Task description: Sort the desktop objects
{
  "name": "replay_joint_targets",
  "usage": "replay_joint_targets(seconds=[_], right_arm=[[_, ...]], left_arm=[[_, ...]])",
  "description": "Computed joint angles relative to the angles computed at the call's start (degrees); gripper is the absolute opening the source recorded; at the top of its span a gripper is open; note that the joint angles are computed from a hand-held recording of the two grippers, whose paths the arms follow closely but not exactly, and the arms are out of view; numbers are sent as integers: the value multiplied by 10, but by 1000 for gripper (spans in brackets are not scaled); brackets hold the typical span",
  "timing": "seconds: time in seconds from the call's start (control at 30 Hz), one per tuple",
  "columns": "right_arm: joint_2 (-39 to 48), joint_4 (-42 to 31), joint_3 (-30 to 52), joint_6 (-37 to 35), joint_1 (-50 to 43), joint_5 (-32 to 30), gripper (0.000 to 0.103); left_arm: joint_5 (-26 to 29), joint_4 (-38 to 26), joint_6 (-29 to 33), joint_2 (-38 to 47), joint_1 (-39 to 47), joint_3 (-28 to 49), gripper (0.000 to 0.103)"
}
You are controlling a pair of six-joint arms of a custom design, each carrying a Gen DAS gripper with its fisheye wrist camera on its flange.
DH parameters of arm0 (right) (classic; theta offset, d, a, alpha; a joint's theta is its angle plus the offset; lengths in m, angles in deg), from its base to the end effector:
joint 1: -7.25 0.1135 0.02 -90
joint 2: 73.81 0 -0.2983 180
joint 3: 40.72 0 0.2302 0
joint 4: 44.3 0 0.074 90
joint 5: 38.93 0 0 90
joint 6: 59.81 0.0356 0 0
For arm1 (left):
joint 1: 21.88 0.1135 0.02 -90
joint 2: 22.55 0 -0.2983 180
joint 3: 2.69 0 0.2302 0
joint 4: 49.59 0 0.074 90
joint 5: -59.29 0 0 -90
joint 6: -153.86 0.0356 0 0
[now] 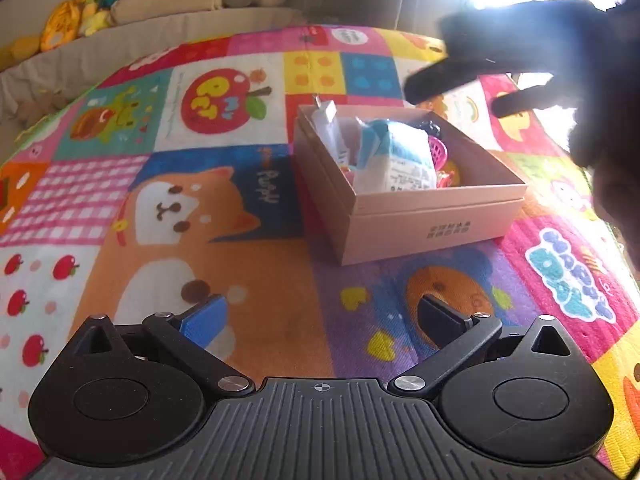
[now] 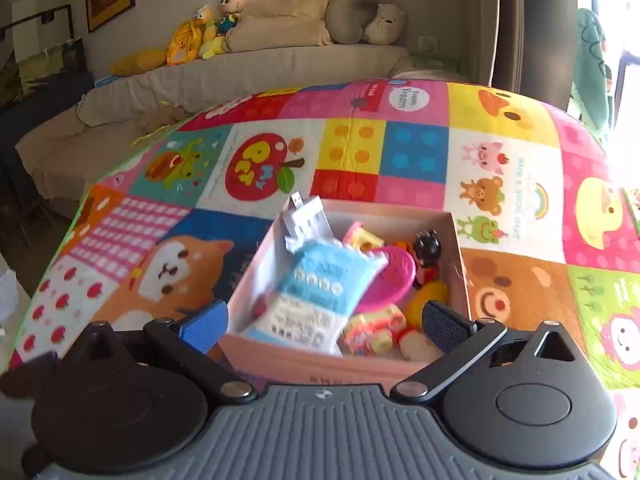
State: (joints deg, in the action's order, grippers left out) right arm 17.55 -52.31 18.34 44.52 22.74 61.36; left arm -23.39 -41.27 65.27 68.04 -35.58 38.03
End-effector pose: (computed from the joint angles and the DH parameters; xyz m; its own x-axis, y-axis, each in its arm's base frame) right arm 0.2954 0.0753 0.2182 -0.6366 0.0763 -0.7674 0.0269 0.9967 0.0768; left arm 0.2450 -0.0644 0.1633 -0.6361 0.1802 -0.7502 0.3433 0.9369 -0.0661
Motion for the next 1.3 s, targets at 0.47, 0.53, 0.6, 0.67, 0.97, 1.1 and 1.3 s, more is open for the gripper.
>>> replay_joint_targets(seconds=[0.47, 0.53, 0.6, 0.67, 0.97, 1.1, 1.3], right_arm=[[412, -267, 601, -6, -21, 12, 27], [428, -300, 627, -3, -23, 15, 23], [404, -279, 583, -3, -29, 15, 23], [353, -250, 502, 1, -41, 9, 23], [49, -71, 75, -13, -47, 39, 42], [-71, 14, -102, 20, 5, 72, 99], [-48, 146, -259, 122, 108, 127, 103]], left_arm=[[141, 14, 26, 61, 120, 12, 103], [149, 18, 30, 66, 132, 12, 103], [154, 22, 33, 69, 138, 11, 103], [155, 27, 34, 70, 138, 7, 103], [61, 66, 46, 58, 60, -30, 103], [33, 168, 28, 73, 45, -78, 103], [-72, 218, -11, 98, 12, -99, 103]])
